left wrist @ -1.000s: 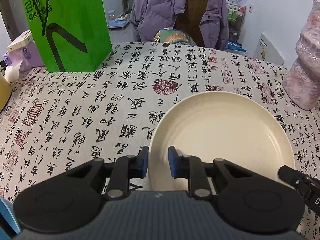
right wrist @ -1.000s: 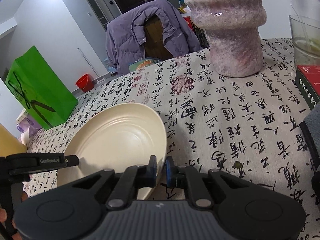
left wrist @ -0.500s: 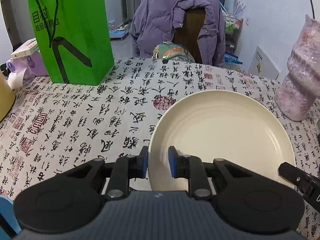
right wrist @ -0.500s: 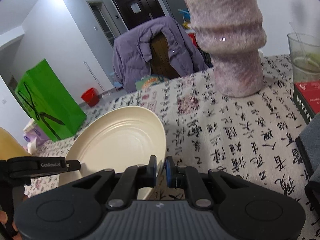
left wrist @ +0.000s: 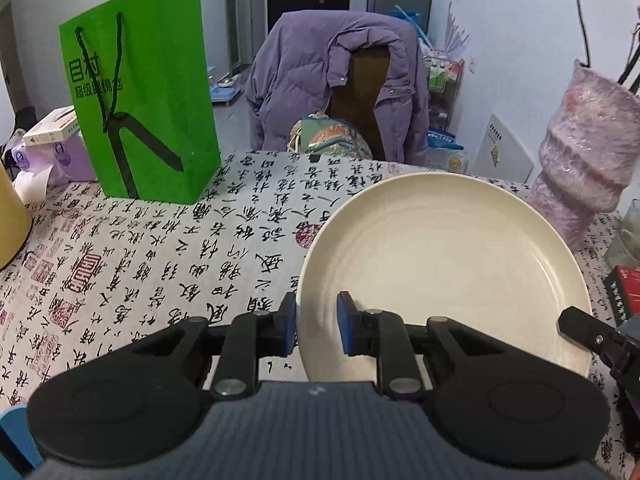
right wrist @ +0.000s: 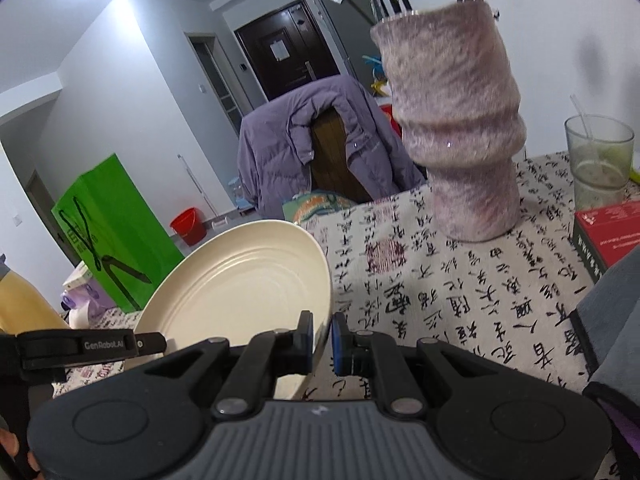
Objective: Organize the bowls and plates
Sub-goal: 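Lift both held cream plates and carry them back toward the blue bowl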
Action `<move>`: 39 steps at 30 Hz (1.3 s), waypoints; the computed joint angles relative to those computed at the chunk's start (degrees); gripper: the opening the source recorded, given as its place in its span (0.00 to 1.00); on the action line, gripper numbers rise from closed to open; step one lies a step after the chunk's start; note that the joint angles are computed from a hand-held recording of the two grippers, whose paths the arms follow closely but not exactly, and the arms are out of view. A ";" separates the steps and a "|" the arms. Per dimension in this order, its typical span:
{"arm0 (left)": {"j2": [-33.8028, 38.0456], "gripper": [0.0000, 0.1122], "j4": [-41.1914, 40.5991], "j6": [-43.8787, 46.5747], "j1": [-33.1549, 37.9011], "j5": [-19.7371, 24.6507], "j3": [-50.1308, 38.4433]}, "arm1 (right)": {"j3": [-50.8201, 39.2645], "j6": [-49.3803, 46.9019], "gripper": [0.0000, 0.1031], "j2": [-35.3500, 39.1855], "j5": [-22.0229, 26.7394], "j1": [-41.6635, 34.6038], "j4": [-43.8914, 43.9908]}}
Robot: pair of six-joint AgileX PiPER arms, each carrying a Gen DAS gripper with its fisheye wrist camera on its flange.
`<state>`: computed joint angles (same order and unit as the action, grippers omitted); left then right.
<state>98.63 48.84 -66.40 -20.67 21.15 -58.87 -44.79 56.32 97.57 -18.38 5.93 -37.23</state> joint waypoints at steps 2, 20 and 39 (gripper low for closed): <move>-0.89 0.19 -1.29 1.57 0.22 -0.55 0.56 | 0.42 -1.35 0.09 -0.79 0.11 0.22 1.65; -9.01 0.19 -18.39 21.90 5.15 -4.40 5.09 | 5.10 -40.15 0.09 -8.05 3.50 10.13 45.38; -26.01 0.19 -17.80 21.19 -0.09 0.91 14.29 | 13.45 -101.37 0.09 -27.28 0.99 22.70 112.50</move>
<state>72.62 31.04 -45.22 -20.75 22.06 -44.59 -31.34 -45.05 70.29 -17.39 28.63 75.27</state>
